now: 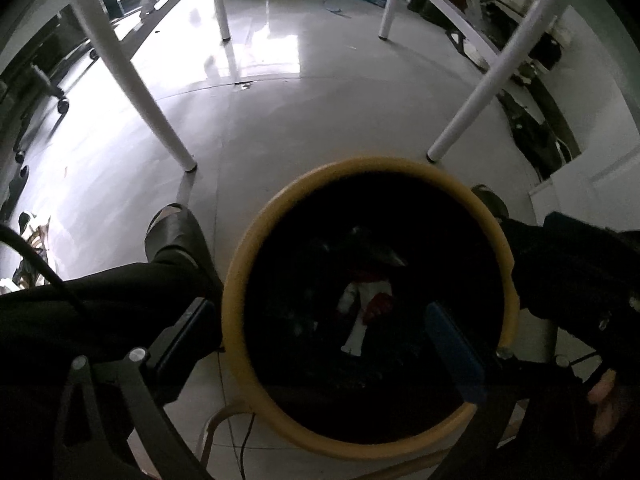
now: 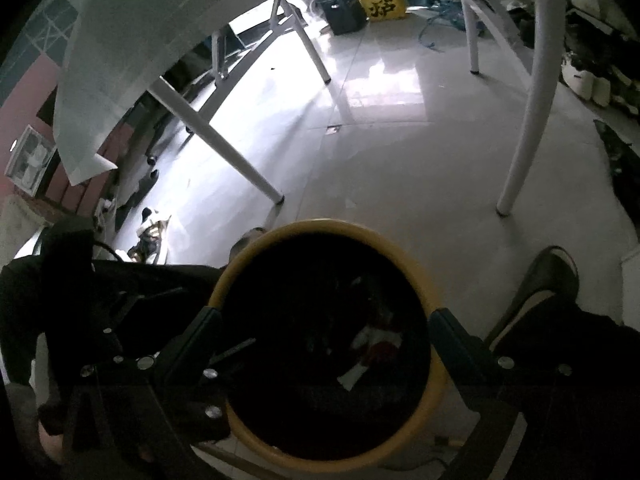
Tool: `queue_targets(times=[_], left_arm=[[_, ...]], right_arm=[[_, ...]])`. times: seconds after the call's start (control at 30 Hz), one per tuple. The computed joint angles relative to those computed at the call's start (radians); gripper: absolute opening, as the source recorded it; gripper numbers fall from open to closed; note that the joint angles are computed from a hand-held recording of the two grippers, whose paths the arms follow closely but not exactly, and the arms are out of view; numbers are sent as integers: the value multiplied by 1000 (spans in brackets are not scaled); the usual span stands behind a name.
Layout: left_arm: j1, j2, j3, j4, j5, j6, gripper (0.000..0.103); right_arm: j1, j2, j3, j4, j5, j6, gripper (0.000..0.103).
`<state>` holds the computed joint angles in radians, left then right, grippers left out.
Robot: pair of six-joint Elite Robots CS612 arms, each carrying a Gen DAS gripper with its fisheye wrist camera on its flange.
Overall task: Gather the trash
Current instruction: 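Open both tools over the bin, dropping the snack bag and lighter, then raise both open tools from the bin back over the brown wrappers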
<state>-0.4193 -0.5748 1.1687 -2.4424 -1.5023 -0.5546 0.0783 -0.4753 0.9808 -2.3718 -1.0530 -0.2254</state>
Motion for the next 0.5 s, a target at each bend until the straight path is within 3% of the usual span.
queue_targets(times=[0.2, 0.3, 0.5], left_arm=[[-5, 0, -1, -1, 21, 11, 102], [-14, -3, 5, -8, 69, 32, 102], [-9, -11, 17, -47, 75, 20, 102]], right_arm=[[4, -3, 6, -5, -6, -28, 103], [5, -5, 10, -12, -9, -28, 103], [8, -14, 25, -59, -18, -18, 103]])
